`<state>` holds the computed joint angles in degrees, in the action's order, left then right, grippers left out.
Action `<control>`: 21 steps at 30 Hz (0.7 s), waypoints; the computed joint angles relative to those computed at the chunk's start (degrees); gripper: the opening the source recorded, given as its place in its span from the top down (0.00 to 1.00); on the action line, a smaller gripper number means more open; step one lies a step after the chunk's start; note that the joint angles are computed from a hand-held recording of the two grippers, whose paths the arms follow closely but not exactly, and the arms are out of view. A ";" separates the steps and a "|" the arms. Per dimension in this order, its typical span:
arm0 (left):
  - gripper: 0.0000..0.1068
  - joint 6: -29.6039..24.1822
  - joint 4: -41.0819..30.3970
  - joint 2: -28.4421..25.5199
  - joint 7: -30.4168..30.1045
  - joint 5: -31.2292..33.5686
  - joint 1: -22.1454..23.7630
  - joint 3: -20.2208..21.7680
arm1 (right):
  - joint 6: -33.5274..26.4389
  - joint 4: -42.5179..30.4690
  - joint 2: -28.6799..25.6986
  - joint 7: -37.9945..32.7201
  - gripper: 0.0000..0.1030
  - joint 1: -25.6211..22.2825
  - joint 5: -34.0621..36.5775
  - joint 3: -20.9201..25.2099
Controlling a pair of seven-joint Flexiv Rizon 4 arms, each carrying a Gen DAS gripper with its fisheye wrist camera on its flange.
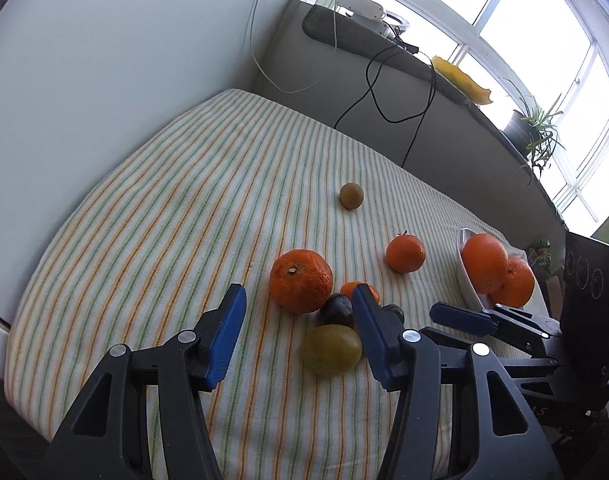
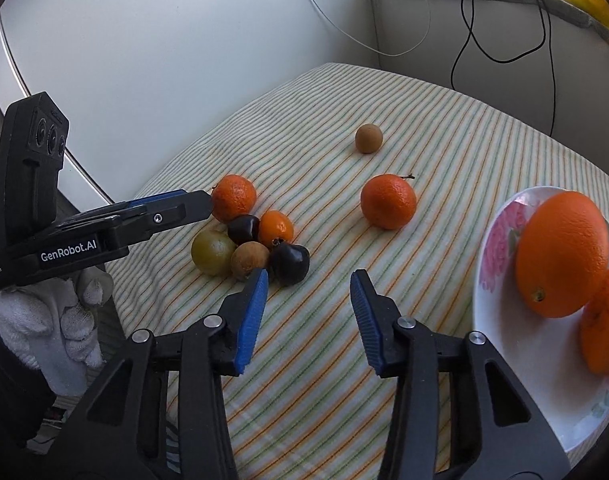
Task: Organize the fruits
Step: 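Close the left tool on a tangerine while the right tool closes on the dark plum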
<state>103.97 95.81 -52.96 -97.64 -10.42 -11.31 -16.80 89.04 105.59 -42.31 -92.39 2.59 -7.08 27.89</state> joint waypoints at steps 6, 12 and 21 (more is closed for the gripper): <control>0.49 -1.04 -0.86 -0.77 0.16 0.18 1.12 -1.29 | -3.11 -3.47 -2.01 0.21 0.57 0.73 0.43 0.00; 0.50 -2.43 -2.03 -1.27 0.85 -0.17 0.82 -1.15 | -7.16 -7.64 -4.28 -2.35 0.61 -0.89 3.74 2.86; 0.57 -3.80 -3.25 -2.25 1.94 -0.74 1.12 -1.76 | -11.78 -11.27 -5.21 -7.98 0.61 -2.82 10.35 5.24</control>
